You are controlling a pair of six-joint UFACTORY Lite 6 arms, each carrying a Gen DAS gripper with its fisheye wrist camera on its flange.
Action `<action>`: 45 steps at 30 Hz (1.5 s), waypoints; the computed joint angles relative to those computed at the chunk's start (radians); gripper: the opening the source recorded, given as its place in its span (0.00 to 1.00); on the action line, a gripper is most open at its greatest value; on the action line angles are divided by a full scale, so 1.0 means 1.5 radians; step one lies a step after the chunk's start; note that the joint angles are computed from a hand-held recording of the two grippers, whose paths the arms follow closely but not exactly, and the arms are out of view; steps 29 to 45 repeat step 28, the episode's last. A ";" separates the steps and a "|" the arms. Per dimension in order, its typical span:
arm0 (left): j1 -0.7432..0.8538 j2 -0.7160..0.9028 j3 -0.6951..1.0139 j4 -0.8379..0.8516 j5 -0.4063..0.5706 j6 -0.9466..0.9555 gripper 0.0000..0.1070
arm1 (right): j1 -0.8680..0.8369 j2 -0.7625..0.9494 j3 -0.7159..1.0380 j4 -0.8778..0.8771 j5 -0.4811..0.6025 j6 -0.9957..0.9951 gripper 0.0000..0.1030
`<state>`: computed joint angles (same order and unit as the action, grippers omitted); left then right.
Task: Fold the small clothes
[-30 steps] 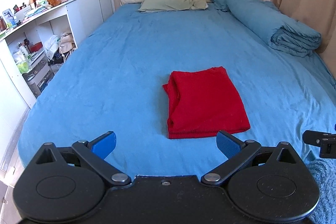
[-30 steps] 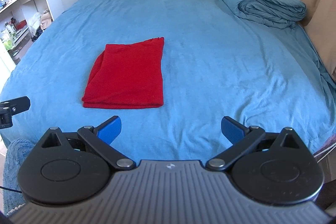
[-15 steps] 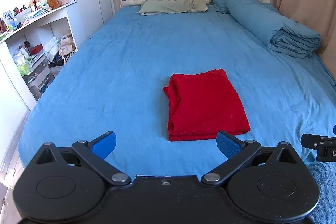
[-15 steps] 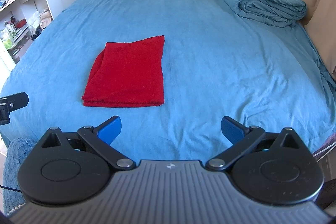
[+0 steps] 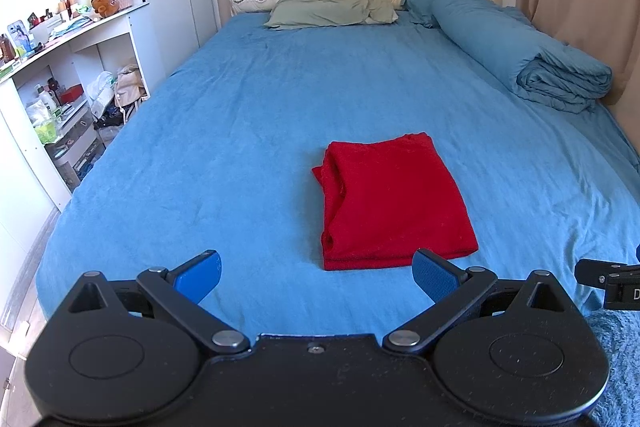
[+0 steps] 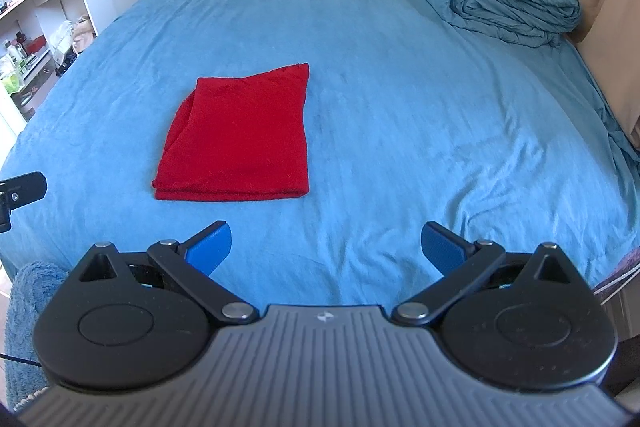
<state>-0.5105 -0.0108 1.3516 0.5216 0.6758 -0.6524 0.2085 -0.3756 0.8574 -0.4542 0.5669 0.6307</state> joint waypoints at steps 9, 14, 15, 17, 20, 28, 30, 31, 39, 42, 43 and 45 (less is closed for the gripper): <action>-0.003 0.001 0.001 0.005 0.000 -0.007 0.96 | -0.002 -0.003 -0.002 0.005 0.001 -0.004 1.00; -0.008 0.000 -0.002 0.014 -0.002 -0.014 0.96 | -0.003 -0.006 -0.004 0.005 0.001 -0.004 1.00; -0.007 0.000 -0.002 0.012 -0.003 -0.008 0.96 | -0.001 -0.007 -0.006 0.003 0.003 0.000 1.00; -0.010 0.002 -0.001 0.017 -0.002 -0.008 0.96 | 0.001 -0.008 -0.007 0.001 0.004 0.004 1.00; -0.014 0.000 -0.007 0.037 -0.004 -0.030 0.96 | 0.003 -0.007 -0.006 -0.004 0.005 0.010 1.00; -0.025 -0.001 -0.021 0.079 -0.015 -0.070 0.96 | 0.008 -0.001 -0.005 -0.013 0.005 0.030 1.00; -0.025 -0.001 -0.021 0.079 -0.015 -0.070 0.96 | 0.008 -0.001 -0.005 -0.013 0.005 0.030 1.00; -0.025 -0.001 -0.021 0.079 -0.015 -0.070 0.96 | 0.008 -0.001 -0.005 -0.013 0.005 0.030 1.00; -0.025 -0.001 -0.021 0.079 -0.015 -0.070 0.96 | 0.008 -0.001 -0.005 -0.013 0.005 0.030 1.00; -0.025 -0.001 -0.021 0.079 -0.015 -0.070 0.96 | 0.008 -0.001 -0.005 -0.013 0.005 0.030 1.00; -0.025 -0.001 -0.021 0.079 -0.015 -0.070 0.96 | 0.008 -0.001 -0.005 -0.013 0.005 0.030 1.00; -0.025 -0.001 -0.021 0.079 -0.015 -0.070 0.96 | 0.008 -0.001 -0.005 -0.013 0.005 0.030 1.00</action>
